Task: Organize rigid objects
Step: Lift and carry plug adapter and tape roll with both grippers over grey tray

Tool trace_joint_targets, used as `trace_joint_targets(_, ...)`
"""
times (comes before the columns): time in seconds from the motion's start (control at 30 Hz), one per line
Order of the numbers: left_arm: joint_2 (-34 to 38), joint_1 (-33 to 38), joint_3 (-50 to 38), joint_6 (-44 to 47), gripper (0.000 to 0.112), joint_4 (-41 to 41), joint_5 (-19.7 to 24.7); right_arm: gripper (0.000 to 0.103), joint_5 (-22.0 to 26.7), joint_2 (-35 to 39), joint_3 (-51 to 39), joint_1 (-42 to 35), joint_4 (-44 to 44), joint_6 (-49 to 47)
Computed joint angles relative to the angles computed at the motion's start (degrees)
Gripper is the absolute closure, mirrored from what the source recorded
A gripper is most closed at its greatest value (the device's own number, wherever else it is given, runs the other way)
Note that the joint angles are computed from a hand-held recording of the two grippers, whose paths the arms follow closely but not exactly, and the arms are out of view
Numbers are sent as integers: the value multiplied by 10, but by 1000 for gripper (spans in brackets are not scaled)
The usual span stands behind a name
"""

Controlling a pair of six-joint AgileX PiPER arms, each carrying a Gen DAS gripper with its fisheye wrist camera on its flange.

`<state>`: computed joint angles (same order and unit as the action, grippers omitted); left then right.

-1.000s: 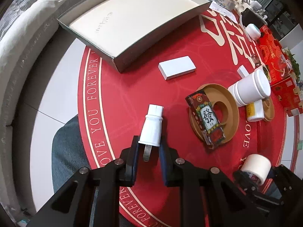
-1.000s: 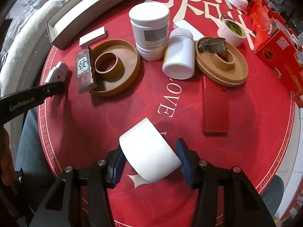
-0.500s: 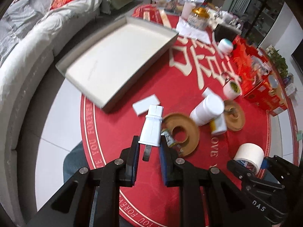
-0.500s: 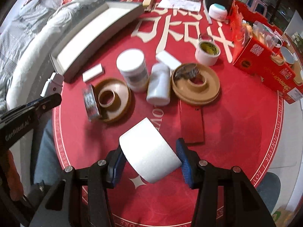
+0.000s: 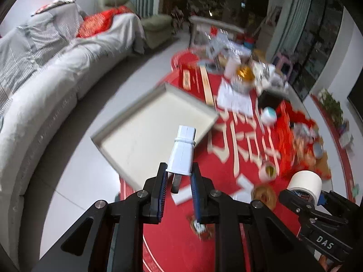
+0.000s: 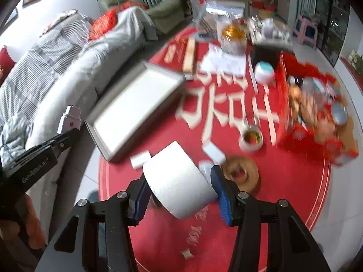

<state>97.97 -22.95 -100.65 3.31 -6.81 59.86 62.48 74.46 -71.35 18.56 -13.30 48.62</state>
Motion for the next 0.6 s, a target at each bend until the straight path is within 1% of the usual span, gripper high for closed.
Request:
trace_joint_targets(0.03, 13, 2, -31, -7, 91, 8, 4, 51, 2, 9, -20, -2, -1, -6)
trace_joint_targets(0.2, 67, 20, -127, -25, 91, 19, 19, 51, 18, 84, -154, -20, 3, -62)
trace_joint_targets(0.27, 88, 29, -150, -30, 91, 24, 19, 51, 29, 123, -214, -24, 2, -81)
trace_joint_targets(0.37, 132, 44, -196, -43, 91, 28, 33, 51, 36, 178, -288, -36, 13, -111)
trace_joint_targets(0.4, 145, 48, -207, -47, 91, 30, 35, 51, 39, 199, -312, -40, 16, -120)
trace_joint_targets(0.47, 165, 51, -213, -55, 91, 46, 25, 51, 42, 240, -352, -49, 29, -138)
trace_joint_targets(0.53, 181, 53, -203, -66, 91, 65, 9, 51, 36, 270, -370, -57, 42, -151)
trace_joint_targets(0.6, 202, 56, -206, -71, 91, 69, 6, 51, 27, 301, -382, -62, 54, -159)
